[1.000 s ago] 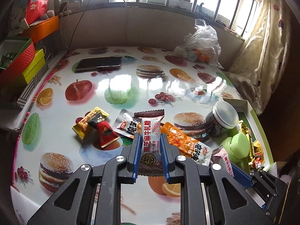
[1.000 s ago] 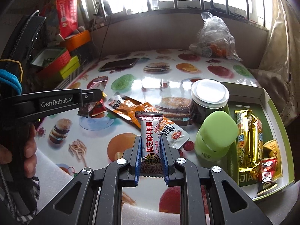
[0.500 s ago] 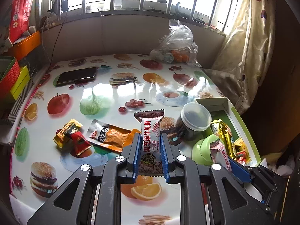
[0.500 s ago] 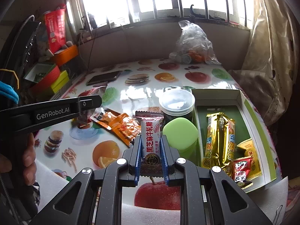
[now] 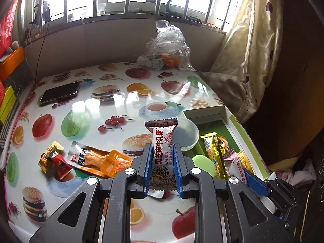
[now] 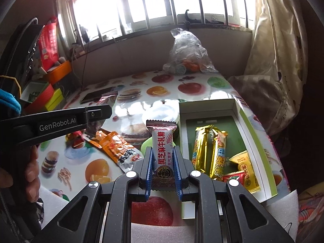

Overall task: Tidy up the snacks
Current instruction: 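Carry the white-wrapped candy in the right tool over the green box, then lower the white candy into the box and open the right tool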

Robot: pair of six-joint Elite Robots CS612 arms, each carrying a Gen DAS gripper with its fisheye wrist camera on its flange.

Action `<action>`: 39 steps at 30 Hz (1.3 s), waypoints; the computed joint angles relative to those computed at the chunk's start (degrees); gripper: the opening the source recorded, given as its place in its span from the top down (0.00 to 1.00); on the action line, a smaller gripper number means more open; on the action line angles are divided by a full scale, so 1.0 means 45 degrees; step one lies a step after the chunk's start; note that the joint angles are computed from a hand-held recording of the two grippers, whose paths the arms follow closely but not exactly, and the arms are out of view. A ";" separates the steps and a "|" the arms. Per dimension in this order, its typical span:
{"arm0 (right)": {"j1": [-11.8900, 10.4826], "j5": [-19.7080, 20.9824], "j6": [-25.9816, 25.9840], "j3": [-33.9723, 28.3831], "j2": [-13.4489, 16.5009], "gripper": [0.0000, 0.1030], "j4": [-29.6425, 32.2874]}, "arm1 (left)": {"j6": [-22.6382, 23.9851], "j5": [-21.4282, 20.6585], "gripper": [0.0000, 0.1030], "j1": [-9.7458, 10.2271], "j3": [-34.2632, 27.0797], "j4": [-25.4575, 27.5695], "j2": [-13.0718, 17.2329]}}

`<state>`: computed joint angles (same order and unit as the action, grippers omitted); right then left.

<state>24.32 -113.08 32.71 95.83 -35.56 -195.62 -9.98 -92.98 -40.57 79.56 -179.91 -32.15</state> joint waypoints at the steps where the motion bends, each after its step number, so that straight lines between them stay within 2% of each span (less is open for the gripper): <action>1: -0.0026 -0.0045 0.0062 0.0064 -0.0027 0.83 -0.0025 | 0.0020 -0.0085 0.80 -0.0019 -0.0070 0.0072 0.0020; 18: -0.0508 -0.0525 0.0991 0.0839 -0.0278 0.83 0.0026 | 0.0347 -0.0805 0.80 -0.0306 -0.1287 0.1285 0.0536; 29: -0.1011 -0.0709 0.1360 0.1013 -0.0295 0.83 0.0670 | 0.0657 -0.1220 0.80 -0.0546 -0.2159 0.2445 0.1042; 39: -0.1479 -0.0386 0.1282 0.0864 -0.0121 0.82 0.1470 | 0.0849 -0.1639 0.79 -0.0701 -0.2935 0.3647 0.1501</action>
<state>17.67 -114.82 38.48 99.72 -36.10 -189.01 -6.16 -100.36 -43.73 66.36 -163.50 -25.40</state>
